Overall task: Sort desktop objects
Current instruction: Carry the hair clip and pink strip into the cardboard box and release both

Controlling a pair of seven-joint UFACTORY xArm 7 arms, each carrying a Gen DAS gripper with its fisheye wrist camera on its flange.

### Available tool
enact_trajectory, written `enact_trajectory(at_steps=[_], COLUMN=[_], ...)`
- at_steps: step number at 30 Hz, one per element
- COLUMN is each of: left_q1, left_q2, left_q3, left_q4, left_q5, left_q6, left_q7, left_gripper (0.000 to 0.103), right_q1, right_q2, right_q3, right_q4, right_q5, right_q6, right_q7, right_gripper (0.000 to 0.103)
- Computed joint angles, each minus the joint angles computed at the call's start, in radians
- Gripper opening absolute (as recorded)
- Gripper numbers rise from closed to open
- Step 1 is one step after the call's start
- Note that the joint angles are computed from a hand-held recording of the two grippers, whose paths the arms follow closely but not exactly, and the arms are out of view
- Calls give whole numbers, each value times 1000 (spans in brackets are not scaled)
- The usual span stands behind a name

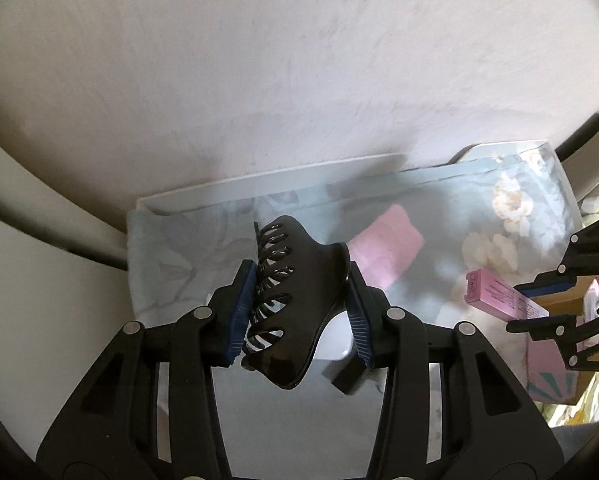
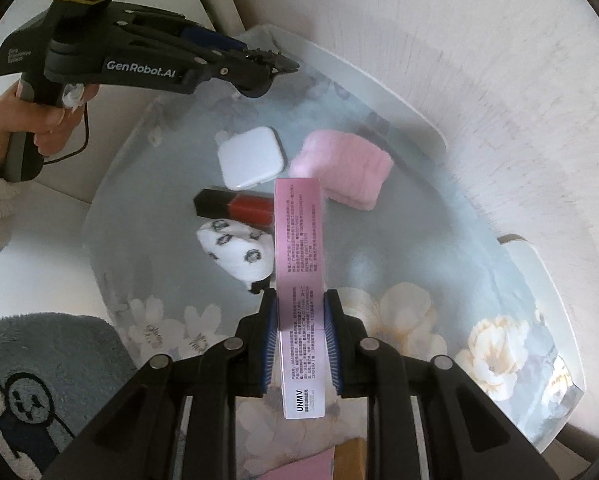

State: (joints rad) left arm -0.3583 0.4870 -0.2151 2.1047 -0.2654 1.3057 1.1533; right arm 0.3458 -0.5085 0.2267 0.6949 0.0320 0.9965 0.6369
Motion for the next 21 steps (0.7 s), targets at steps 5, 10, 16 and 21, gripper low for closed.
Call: enact_trajectory(at_steps=[5, 10, 16, 21], left_q1=[54, 59, 43, 7], left_q2=[-154, -301, -482, -675], left_q3=[-8, -4, 20, 57], left_q4=[-172, -363, -551, -753], left_q5=[-70, -135, -193, -250], left_q6=[-18, -77, -63, -38], left_q7=[78, 154, 220, 326], left_gripper=[40, 40, 40, 40], right_q1=[7, 16, 23, 45], right_q2=[-49, -170, -356, -494], right_q3=[8, 26, 65, 97], right_q4=[27, 25, -4, -29], right_q5=[5, 5, 6, 28], right_q6=[42, 108, 238, 364], right_q7=[12, 29, 85, 117], right_gripper=[21, 21, 21, 21])
